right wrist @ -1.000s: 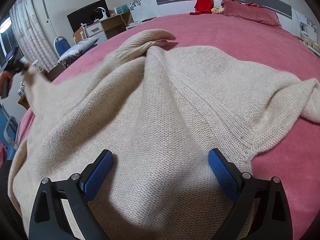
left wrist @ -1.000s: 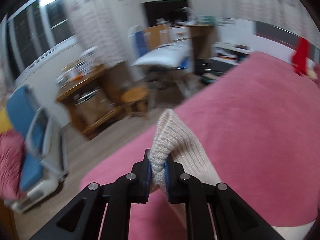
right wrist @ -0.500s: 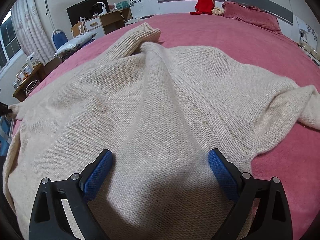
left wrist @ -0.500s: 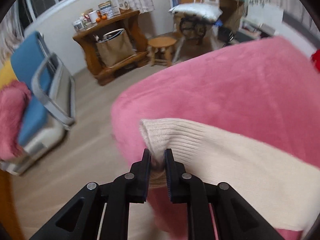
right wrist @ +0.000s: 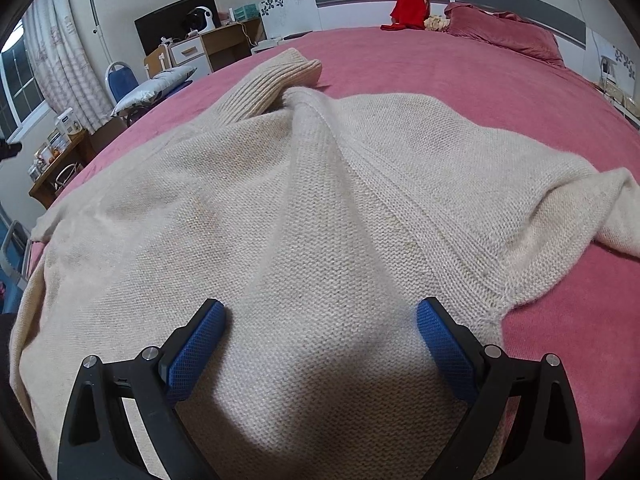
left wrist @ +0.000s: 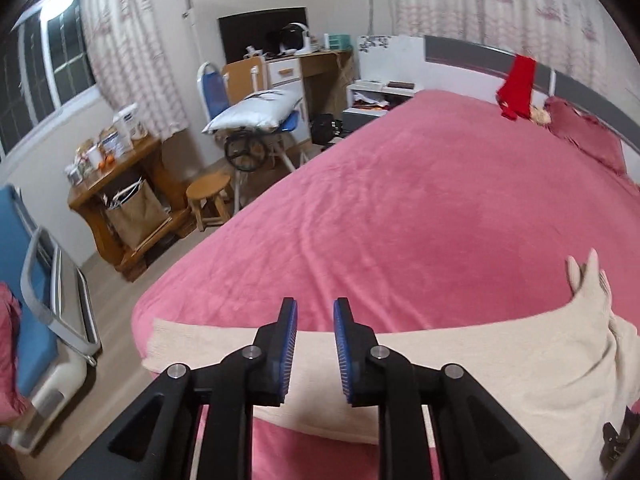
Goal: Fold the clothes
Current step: 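Lay the sleeve flat on the bed and open the left gripper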
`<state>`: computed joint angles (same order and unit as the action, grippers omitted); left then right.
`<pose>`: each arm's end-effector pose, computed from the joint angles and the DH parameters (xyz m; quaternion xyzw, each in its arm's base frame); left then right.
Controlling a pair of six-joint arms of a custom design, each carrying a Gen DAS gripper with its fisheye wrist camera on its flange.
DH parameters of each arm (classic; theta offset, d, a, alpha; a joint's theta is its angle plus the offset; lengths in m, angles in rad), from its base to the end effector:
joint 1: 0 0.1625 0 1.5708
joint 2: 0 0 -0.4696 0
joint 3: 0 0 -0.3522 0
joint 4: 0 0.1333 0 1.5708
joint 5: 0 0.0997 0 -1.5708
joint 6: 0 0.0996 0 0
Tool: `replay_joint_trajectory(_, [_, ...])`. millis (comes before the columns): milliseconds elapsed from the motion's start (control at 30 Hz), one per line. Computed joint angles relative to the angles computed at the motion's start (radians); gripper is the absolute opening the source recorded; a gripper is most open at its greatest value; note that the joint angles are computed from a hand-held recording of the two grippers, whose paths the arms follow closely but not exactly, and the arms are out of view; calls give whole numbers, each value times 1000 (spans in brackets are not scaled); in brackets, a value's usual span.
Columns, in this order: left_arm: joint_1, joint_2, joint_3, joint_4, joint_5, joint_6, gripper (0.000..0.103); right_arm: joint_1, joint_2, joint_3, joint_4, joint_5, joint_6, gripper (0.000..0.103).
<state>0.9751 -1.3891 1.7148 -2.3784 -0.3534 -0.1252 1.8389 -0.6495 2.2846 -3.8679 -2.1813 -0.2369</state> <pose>-0.1057 -0.5600 0.5273 0.0530 0.8066 -0.3790 0.4506 0.2007 -0.4428 0.0920 0.1308 -0.8978 0.3144 0.2794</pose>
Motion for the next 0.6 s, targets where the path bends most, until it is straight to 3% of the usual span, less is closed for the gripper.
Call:
replay_joint_trajectory(167, [-47, 73, 25, -54, -51, 19, 18, 3, 5, -7, 3, -9, -4, 98])
replay_joint_trajectory(367, [-90, 167, 45, -24, -101, -47, 18, 6, 5, 2, -10, -11, -3, 98])
replay_joint_trajectory(600, [-132, 261, 108, -75, -138, -83, 18, 4, 6, 2, -13, -6, -4, 98])
